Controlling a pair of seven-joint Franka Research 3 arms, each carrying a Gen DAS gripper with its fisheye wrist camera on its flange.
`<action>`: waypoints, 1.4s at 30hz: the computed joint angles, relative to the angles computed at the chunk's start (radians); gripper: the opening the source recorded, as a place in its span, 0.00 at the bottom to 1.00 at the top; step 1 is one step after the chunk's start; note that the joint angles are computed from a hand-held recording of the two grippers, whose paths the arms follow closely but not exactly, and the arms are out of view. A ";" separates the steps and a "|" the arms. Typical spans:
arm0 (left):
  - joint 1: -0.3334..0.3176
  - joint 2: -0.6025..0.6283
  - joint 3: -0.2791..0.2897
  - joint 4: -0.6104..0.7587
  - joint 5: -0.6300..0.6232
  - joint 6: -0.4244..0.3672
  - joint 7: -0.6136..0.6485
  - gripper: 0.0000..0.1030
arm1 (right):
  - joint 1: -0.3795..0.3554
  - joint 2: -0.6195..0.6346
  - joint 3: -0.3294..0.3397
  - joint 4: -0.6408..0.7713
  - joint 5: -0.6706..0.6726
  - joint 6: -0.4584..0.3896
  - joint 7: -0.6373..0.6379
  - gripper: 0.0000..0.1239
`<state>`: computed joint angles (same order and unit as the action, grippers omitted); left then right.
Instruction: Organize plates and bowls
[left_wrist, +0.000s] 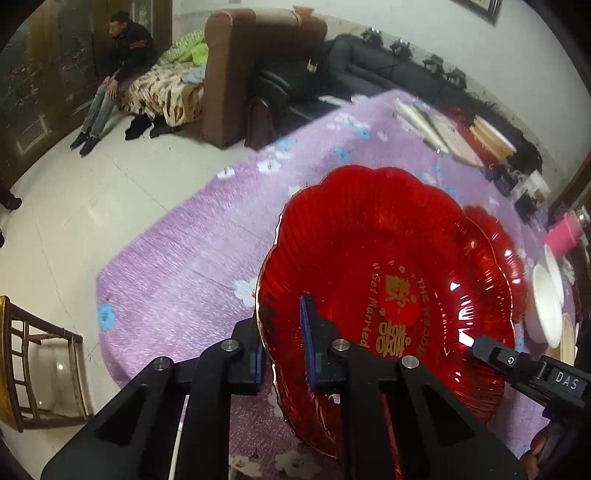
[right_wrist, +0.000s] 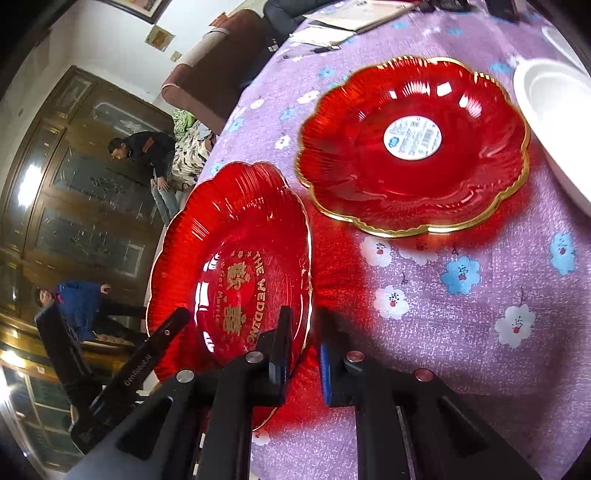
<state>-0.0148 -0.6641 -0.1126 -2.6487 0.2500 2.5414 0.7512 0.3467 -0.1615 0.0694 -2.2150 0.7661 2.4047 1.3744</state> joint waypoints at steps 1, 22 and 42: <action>0.004 -0.014 -0.004 0.001 0.006 -0.002 -0.003 0.13 | 0.001 -0.007 -0.002 0.000 0.008 -0.001 -0.009 0.09; 0.035 -0.026 -0.010 -0.005 0.002 -0.056 -0.074 0.50 | 0.003 -0.011 -0.011 -0.003 0.078 -0.001 -0.077 0.49; -0.197 0.405 0.068 0.488 -0.237 -0.025 0.315 0.82 | -0.083 -0.067 -0.124 -0.049 0.332 -0.015 -0.071 0.68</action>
